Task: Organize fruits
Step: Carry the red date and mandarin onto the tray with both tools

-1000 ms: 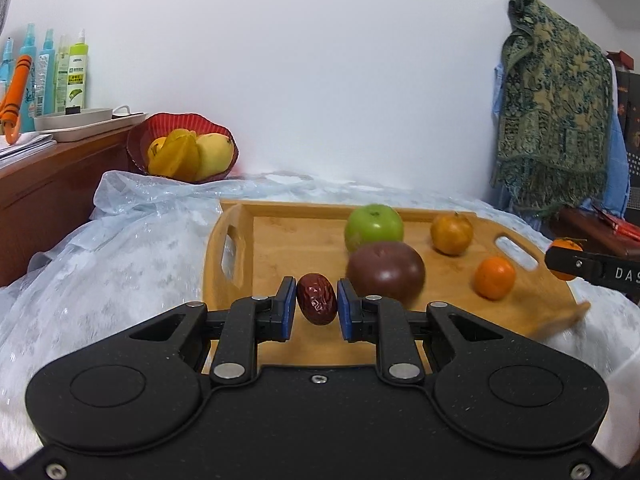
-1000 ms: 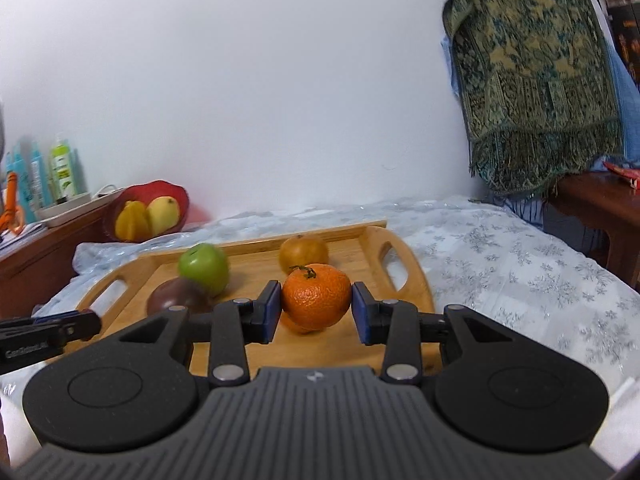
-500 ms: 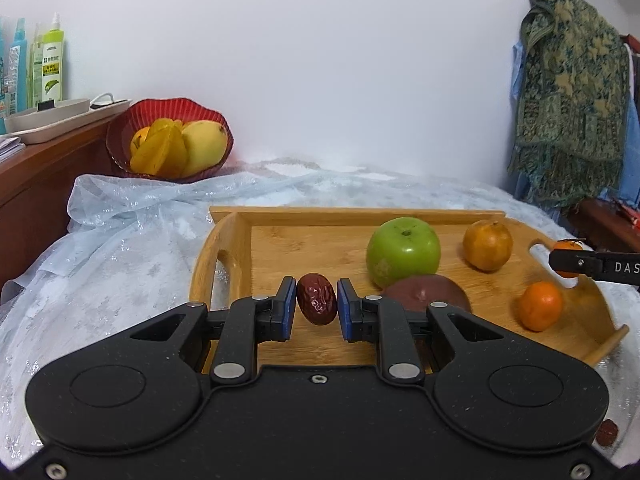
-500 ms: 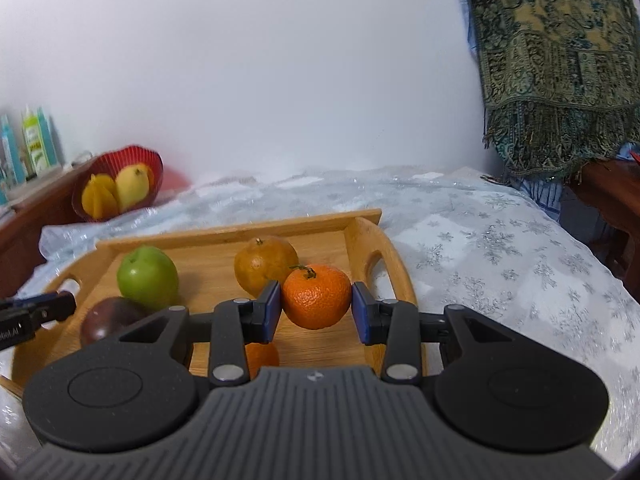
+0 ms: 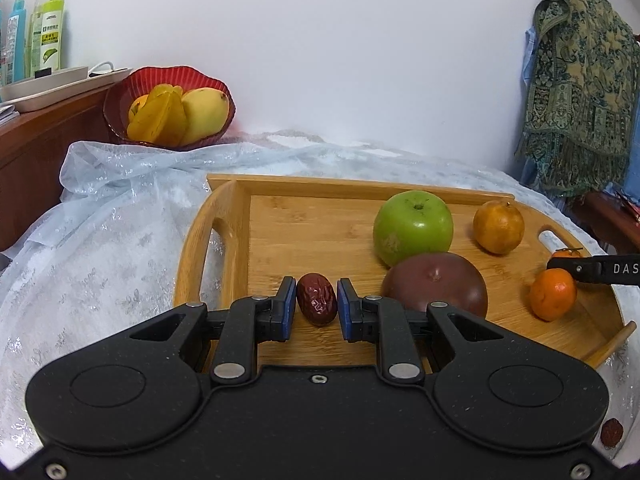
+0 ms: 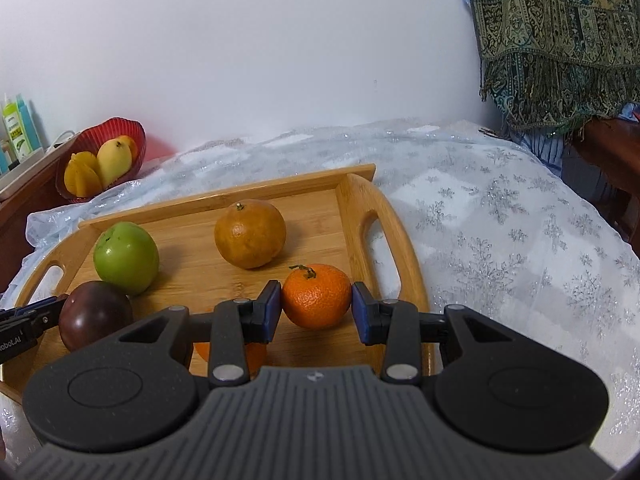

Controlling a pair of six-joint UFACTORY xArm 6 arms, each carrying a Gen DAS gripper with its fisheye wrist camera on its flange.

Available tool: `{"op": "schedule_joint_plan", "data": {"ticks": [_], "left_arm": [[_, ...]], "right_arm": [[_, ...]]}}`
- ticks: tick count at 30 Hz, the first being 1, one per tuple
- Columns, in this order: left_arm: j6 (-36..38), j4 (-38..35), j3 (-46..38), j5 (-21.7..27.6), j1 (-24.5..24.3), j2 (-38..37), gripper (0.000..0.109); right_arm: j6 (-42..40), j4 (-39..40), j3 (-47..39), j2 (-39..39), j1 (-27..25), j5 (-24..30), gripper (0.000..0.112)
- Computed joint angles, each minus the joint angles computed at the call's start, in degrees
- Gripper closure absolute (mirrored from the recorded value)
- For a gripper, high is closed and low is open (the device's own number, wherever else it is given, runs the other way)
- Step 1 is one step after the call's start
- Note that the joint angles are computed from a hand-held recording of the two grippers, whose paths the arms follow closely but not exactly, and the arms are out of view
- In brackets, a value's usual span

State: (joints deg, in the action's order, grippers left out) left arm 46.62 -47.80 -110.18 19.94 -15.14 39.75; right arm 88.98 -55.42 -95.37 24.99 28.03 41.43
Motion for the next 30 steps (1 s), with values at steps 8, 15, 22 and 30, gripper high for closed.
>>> {"op": "schedule_joint_plan", "data": {"ticks": [8,15,22,30], "left_arm": [[-0.39,0.75,0.13,0.01,0.00,0.04,0.088],[-0.29,0.76,0.15,-0.09,-0.02,0.03,0.088],[-0.08,1.69,0.63,-0.69,-0.28,-0.08,0.088],[0.45,1.09,0.62,-0.53,-0.23,-0.09,0.088]], "right_arm": [[-0.73,1.10,-0.36,0.28,0.12,0.86,0.070],[0.11,0.96,-0.26,0.25,0.15,0.95,0.070],[0.57,0.91,-0.11,0.14,0.19,0.88,0.069],[1.11,0.63,0.48,-0.17,0.17,0.45,0.067]]}}
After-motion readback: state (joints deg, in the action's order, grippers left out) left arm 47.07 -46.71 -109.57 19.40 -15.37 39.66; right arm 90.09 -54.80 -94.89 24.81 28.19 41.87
